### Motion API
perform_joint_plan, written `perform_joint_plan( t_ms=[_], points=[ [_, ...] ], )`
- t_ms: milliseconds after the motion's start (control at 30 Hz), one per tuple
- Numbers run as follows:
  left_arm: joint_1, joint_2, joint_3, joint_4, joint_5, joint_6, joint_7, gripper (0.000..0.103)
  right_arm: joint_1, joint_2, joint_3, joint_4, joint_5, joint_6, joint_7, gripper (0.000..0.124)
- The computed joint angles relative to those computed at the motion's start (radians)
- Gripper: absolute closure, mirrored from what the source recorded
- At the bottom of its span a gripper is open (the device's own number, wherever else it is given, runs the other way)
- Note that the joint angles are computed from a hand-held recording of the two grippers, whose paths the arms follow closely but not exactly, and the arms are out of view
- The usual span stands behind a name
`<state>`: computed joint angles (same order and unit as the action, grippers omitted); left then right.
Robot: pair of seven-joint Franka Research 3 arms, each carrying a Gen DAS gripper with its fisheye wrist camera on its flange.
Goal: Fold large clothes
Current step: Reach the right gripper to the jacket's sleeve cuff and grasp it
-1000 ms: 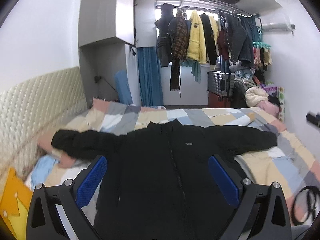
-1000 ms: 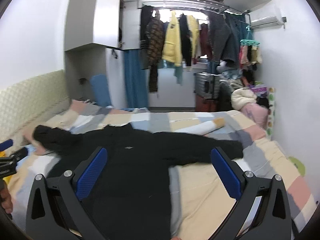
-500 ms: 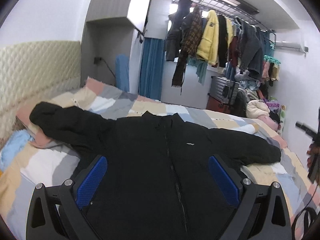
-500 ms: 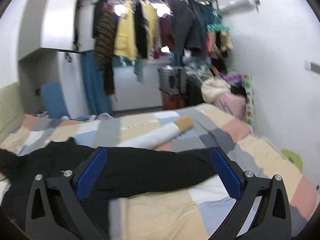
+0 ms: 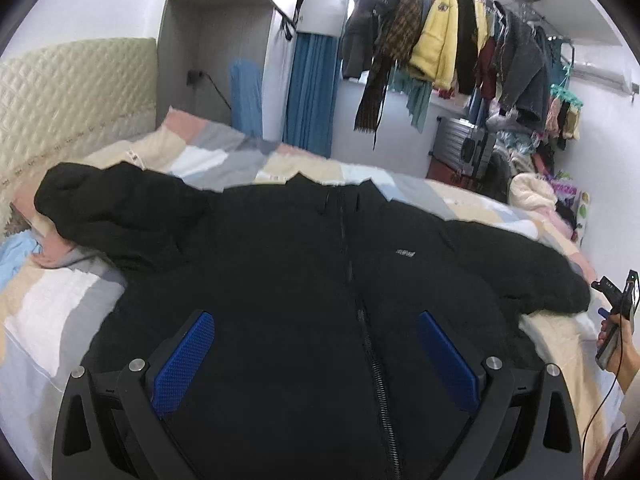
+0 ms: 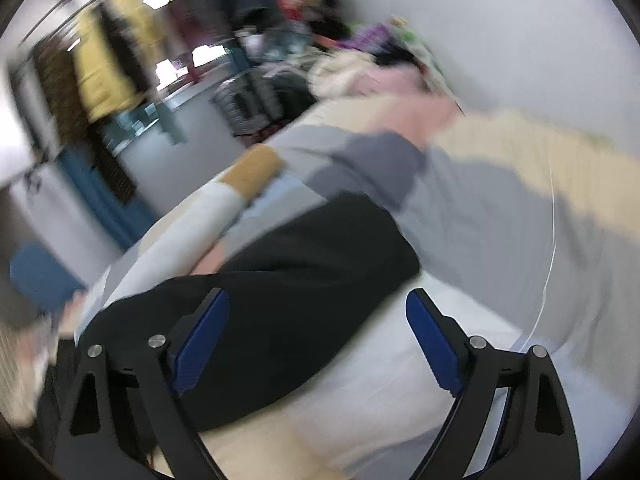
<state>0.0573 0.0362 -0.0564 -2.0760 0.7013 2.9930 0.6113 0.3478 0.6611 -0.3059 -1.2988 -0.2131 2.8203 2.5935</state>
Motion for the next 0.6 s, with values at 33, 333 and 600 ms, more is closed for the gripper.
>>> perform_joint_plan(
  t_ms=[33,333,600],
  points=[
    [-0.001,0.012,-0.002,0.007,-0.008,-0.006,0.007,0.001,-0.014,0.015,0.008,0.000,0.023,0.014,0.018,0.035],
    [-0.026,0.061,0.037,0.048,0.120,-0.012,-0.128,0.001,-0.051,0.148,0.011,0.028,0.233,0.262,0.038,0.073],
    [-0.037,0.051,0.048,0.064,0.287,-0.061,-0.244,0.001,-0.039,0.115,-0.001,0.050,0.291,0.231,-0.091,0.115]
  ],
)
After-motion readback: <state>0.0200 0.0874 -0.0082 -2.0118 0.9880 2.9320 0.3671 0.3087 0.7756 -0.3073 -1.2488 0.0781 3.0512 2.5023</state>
